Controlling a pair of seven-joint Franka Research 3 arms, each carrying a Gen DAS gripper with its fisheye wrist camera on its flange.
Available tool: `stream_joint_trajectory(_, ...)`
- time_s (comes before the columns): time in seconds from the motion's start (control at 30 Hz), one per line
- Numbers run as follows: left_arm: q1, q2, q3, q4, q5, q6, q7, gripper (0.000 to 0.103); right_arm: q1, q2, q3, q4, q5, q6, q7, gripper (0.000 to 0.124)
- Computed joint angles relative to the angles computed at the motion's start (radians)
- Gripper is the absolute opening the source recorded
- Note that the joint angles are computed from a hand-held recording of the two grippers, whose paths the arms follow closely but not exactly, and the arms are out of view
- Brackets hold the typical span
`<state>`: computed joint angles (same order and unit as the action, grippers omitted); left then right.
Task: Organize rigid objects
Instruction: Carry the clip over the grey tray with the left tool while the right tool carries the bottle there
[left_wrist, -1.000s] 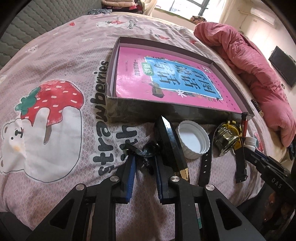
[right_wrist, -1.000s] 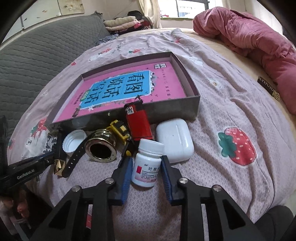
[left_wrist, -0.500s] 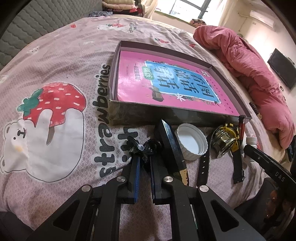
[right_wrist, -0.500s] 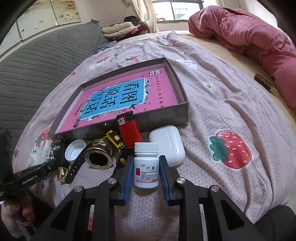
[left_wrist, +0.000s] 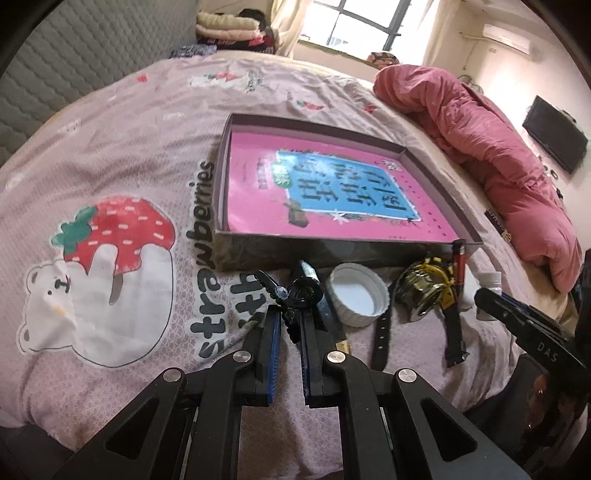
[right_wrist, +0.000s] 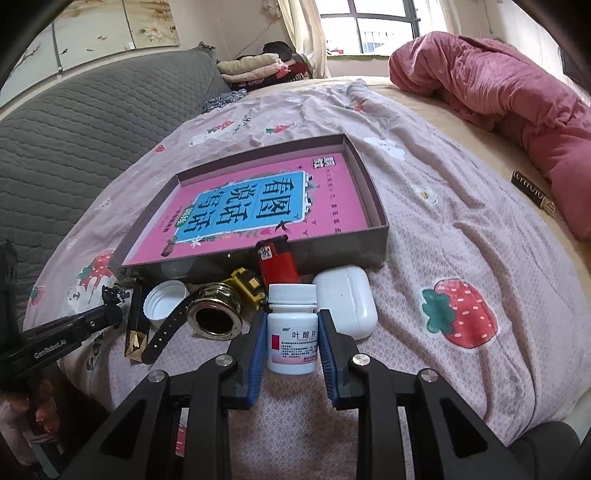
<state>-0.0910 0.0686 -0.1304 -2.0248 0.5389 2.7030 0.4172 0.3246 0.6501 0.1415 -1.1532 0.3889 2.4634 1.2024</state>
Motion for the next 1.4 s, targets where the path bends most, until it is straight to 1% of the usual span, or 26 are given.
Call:
stream_joint_trajectory(0.43, -0.013, -0.03, -0.011, 0.0, 0.103, -0.039, -0.079, 0.009, -0.016, -0.027, 0.02, -0.034, 0.046, 0.059, -0.054, 0.027)
stream_joint_trajectory(0.67, -0.017, -0.024, -0.014, 0.023, 0.135, -0.061, -0.094, 0.009, -0.023, -0.011, 0.026, -0.008, 0.066, 0.081, -0.068, 0.027)
stream_joint_trajectory(0.87, -0.018, -0.01, -0.008, 0.041, 0.16, -0.048, -0.119, 0.009, -0.022, 0.007, 0.028, 0.022, 0.068, 0.106, -0.086, 0.027)
stream_joint_trajectory(1.1, -0.012, 0.025, 0.008, 0.077, 0.159, -0.026, -0.133, 0.009, -0.006, 0.077, 0.009, 0.129, 0.035, 0.085, -0.031, 0.027)
stream_joint_trajectory(1.23, -0.016, 0.042, 0.014, 0.111, 0.174, -0.046, -0.135, 0.009, -0.003, 0.124, 0.007, 0.202, 0.02, 0.067, 0.001, 0.027)
stream_joint_trajectory(1.4, -0.022, 0.072, 0.019, 0.159, 0.166, -0.072, -0.124, 0.009, -0.001, 0.177, 0.019, 0.29, 0.01, 0.058, -0.008, 0.027)
